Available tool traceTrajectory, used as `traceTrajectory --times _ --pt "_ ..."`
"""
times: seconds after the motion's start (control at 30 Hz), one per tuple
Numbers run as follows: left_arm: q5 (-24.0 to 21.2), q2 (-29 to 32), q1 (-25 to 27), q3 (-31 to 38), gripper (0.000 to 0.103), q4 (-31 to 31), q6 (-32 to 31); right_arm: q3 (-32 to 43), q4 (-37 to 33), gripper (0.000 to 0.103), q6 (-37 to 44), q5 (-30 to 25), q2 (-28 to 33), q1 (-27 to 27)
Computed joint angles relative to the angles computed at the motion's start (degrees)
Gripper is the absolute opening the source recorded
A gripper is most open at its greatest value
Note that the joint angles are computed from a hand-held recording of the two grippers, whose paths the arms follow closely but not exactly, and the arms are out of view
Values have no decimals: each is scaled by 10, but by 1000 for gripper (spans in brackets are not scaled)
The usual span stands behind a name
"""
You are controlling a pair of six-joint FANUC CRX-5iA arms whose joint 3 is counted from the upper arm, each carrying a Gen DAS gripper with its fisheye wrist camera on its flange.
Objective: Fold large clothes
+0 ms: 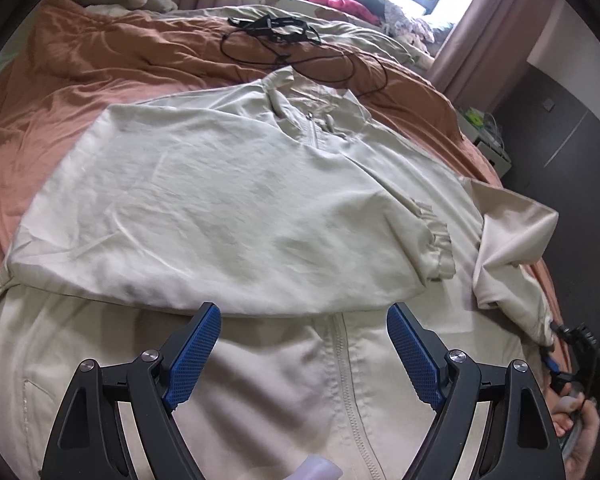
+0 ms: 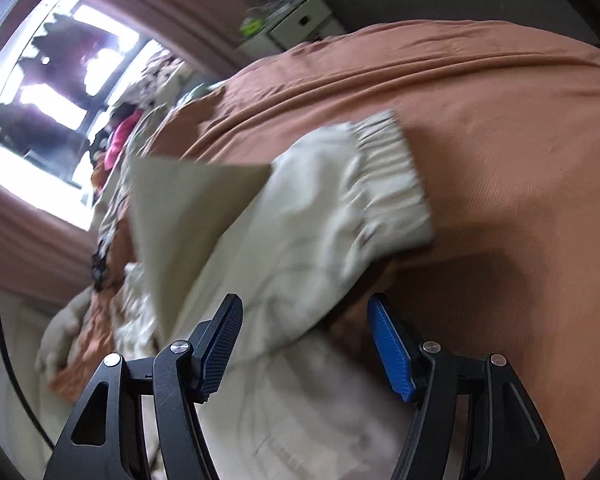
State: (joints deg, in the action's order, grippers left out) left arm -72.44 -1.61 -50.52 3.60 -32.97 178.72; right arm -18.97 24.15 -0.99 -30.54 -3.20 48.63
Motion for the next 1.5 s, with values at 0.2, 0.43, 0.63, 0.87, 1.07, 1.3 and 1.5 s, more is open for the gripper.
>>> traceTrajectory --times 0.2,0.43,0.63,0.87,1.07,1.3,1.5 --pt "-18 -18 -7 -4 86 -19 9 -26 63 12 -72 45 16 -32" --pt "-30 -56 -16 -20 85 -44 34 -64 318 7 -231 113 -15 -32" --pt "-67 -81 -33 -27 84 -76 57 -24 425 7 -254 103 -8 2" --pt "-68 -130 -37 -60 81 -93 88 62 445 7 -168 91 39 63" --pt "-87 -153 -37 -76 80 -98 97 178 353 7 -10 84 120 124" --pt "-117 -182 -45 -99 78 -112 134 296 198 6 177 65 211 180" --pt "-119 -212 -32 -128 78 -104 164 426 -47 41 395 -23 281 209"
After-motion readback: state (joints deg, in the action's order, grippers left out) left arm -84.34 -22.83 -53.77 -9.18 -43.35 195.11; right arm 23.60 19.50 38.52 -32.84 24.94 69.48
